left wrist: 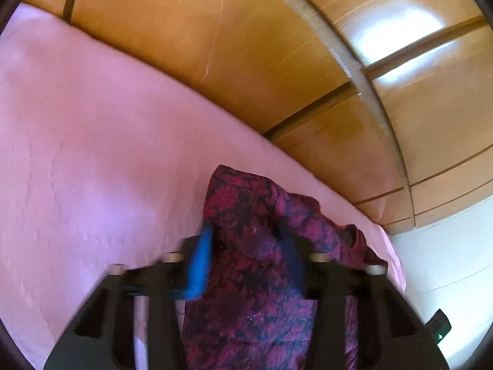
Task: Fold small clothes
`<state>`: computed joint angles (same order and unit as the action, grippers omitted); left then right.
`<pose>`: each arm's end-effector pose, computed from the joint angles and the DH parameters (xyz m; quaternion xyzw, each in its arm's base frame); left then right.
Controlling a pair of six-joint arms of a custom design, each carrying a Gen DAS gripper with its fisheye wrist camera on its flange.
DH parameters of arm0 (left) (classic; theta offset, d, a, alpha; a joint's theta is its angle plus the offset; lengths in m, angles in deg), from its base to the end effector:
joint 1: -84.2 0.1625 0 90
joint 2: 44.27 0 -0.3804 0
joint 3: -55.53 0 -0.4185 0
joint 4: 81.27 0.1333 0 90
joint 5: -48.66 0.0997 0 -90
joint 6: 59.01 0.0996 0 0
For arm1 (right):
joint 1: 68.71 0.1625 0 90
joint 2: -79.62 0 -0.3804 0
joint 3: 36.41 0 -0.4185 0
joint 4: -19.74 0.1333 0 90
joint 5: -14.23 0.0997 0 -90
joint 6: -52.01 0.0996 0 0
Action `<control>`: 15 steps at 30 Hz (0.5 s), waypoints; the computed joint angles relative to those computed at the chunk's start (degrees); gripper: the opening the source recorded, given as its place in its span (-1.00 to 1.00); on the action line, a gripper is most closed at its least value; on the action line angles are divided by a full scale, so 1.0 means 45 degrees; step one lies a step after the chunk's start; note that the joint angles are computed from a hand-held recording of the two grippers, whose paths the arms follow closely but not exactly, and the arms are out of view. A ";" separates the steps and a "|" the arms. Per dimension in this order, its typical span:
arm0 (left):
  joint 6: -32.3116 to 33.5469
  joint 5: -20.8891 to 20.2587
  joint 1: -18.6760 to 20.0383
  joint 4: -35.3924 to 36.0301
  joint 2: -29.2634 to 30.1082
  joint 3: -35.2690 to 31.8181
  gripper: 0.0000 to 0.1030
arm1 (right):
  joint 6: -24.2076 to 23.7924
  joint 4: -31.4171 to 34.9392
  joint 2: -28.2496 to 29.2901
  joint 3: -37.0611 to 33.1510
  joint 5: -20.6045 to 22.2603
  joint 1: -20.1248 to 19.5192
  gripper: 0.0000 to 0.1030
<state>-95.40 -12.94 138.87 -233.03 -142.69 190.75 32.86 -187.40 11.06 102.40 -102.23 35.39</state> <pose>-0.0878 -0.4363 0.2508 -0.0618 0.9460 -0.3101 0.0714 0.1870 -0.3796 0.1345 0.1683 -0.8818 0.3777 0.2268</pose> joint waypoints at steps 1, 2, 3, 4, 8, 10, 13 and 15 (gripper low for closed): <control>-0.0021 0.0666 -0.0333 -0.0142 -0.0158 0.0296 -0.57 | -0.0053 -0.0004 0.0235 -0.0110 -0.0192 -0.0033 -0.15; -0.0037 0.1237 -0.0645 -0.0185 -0.0275 0.0547 -0.62 | -0.0117 -0.0085 0.0522 -0.0222 -0.0381 -0.0073 -0.15; -0.0109 0.2079 -0.1095 0.0009 -0.0375 0.0821 -0.65 | -0.0281 -0.0226 0.0756 -0.0277 -0.0465 -0.0137 -0.15; -0.0237 0.2822 -0.1479 0.0296 -0.0337 0.0997 -0.65 | -0.0549 -0.0507 0.0956 -0.0292 -0.0620 -0.0113 -0.15; -0.0805 0.5211 -0.2317 0.1336 0.0891 0.0987 -0.66 | -0.1583 -0.2065 0.2288 -0.0701 -0.1616 0.0286 -0.12; -0.2001 0.6245 -0.2866 0.2991 0.1053 0.0753 -0.56 | -0.1518 -0.1989 0.2242 -0.0707 -0.1537 0.0224 -0.12; -0.4438 0.7447 -0.4346 0.6508 0.0068 0.0917 -0.55 | -0.1341 -0.1952 0.2062 -0.0556 -0.1167 0.0031 -0.12; -0.5199 0.7546 -0.5336 0.8128 -0.0798 0.1214 -0.55 | -0.1294 -0.1947 0.1997 -0.0503 -0.1033 -0.0029 -0.12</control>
